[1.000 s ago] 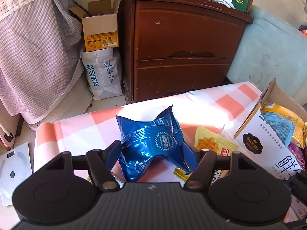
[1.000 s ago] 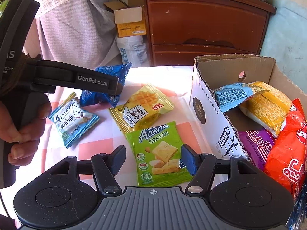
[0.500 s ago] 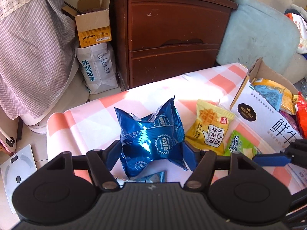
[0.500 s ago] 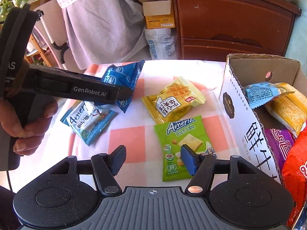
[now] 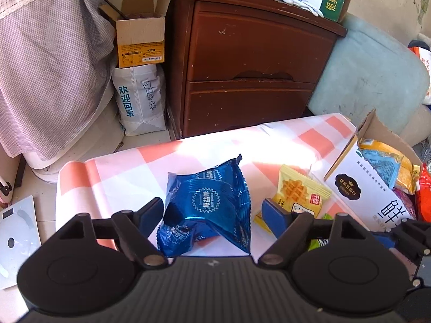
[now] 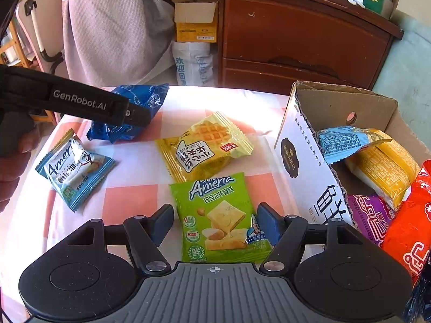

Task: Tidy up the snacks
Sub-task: 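Close the right tool on the green Ameria pack while the left tool grasps the blue foil bag, then lift both packs and carry them over the cardboard box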

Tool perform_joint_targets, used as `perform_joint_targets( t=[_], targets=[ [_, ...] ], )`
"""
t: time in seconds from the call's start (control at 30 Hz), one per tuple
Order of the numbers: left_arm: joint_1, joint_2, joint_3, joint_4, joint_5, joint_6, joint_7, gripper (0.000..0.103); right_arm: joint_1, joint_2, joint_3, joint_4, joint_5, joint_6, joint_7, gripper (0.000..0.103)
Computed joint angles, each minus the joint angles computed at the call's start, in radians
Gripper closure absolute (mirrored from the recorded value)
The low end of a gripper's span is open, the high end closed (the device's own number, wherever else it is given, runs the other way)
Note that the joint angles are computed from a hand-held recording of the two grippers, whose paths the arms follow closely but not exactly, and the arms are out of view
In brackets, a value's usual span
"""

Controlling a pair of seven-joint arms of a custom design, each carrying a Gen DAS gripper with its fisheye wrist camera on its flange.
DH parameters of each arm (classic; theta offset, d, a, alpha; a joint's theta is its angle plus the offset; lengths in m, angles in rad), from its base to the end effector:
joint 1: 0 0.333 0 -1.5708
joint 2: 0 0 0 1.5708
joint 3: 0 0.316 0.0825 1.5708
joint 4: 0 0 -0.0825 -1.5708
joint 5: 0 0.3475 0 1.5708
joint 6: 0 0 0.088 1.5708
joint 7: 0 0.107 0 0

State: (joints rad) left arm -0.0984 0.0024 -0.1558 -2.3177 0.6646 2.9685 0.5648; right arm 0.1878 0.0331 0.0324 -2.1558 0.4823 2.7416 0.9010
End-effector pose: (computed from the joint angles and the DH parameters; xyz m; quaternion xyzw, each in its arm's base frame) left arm 0.4915 -0.1712 0.4298 -0.7079 0.6197 -0.2735 0.2002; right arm 0.5431 0.1027 0.4634 -0.8183 0.4876 -0.1446 0.2679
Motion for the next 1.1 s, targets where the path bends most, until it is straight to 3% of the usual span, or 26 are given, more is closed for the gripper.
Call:
perform_joint_targets(
  t=[0.23,0.37,0.57,0.67,0.73,0.83,1.1],
  targets=[
    [-0.014,0.026,0.002,0.027,0.039,-0.064,-0.036,0.020,-0.002,-0.012,0.000,0.011,0.046,-0.083,-0.059,0.036],
    [-0.019,0.034,0.008,0.041,0.093,-0.086,-0.094,0.017,-0.004,-0.007,-0.005,0.022,0.058,-0.100,-0.024,0.035],
    [-0.030,0.067,0.008,0.072,0.074,-0.118,-0.109,0.015,0.003,-0.008,0.000,-0.002,0.020,-0.049,0.002,0.032],
    [-0.044,0.076,0.010,0.089,0.085,-0.150,-0.128,0.023,0.004,-0.010,0.001,-0.003,0.017,-0.053,-0.004,0.032],
    [-0.052,0.074,0.008,0.096,0.105,-0.174,-0.123,0.036,0.004,-0.012,0.000,-0.004,0.014,-0.056,-0.006,0.040],
    [-0.051,0.065,0.005,0.086,0.076,-0.165,-0.098,0.039,0.002,-0.015,-0.002,-0.002,0.024,-0.063,-0.022,0.051],
    [-0.065,0.021,-0.013,0.079,0.145,-0.233,-0.115,0.042,-0.001,-0.030,-0.006,-0.008,0.030,-0.049,-0.027,0.053]
  ],
)
